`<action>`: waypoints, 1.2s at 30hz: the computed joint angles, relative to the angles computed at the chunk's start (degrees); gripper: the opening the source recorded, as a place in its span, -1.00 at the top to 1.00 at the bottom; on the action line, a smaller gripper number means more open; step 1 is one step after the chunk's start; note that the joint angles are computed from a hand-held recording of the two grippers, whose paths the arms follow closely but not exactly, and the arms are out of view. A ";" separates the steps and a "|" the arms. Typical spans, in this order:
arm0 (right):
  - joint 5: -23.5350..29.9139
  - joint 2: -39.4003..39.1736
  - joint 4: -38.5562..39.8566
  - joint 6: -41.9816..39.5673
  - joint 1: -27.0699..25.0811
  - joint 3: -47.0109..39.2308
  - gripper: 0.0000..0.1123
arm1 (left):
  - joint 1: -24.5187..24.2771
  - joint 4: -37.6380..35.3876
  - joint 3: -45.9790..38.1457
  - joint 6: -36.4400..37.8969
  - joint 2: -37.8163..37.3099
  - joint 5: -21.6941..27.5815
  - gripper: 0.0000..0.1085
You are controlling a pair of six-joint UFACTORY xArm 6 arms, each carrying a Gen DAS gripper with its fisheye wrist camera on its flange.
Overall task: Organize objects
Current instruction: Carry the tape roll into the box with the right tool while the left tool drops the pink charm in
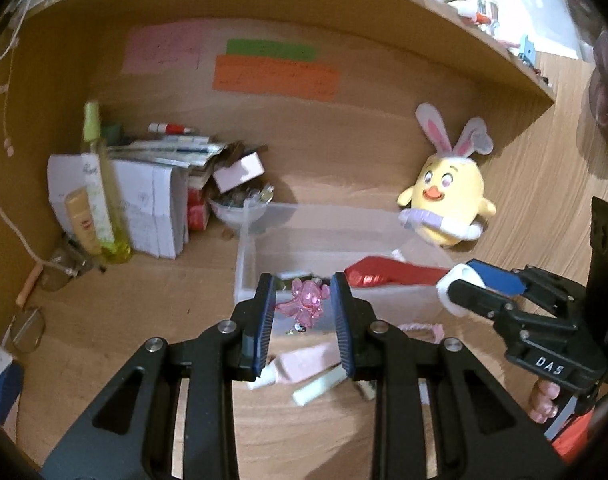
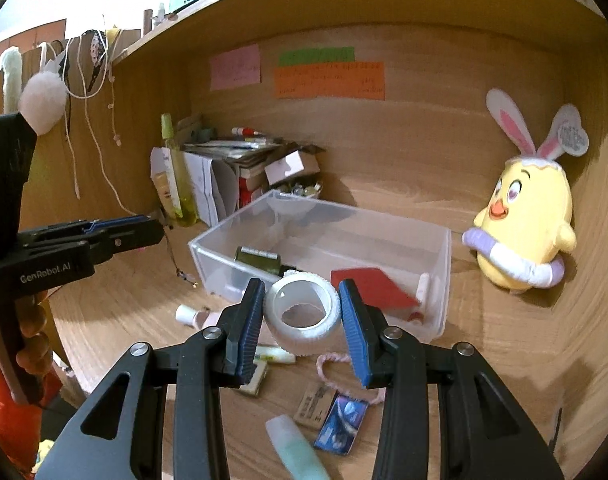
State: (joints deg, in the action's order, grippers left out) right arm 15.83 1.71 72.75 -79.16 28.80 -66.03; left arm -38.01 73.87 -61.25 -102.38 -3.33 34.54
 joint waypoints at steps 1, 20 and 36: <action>-0.20 0.17 0.11 -0.23 0.06 -0.54 0.37 | 0.04 0.08 -0.73 0.41 0.37 0.03 0.48; -1.30 10.80 -14.20 12.04 -0.49 -15.85 0.37 | 3.92 -1.45 -11.79 7.09 6.82 -2.12 0.48; 5.58 20.88 -31.93 29.10 -2.18 -23.77 0.37 | 8.85 -15.39 -14.53 16.18 15.40 -11.77 0.48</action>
State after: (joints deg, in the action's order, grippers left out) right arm 21.41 22.58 40.82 -50.06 26.62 -89.81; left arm -29.16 58.48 -75.78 -86.21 12.07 22.77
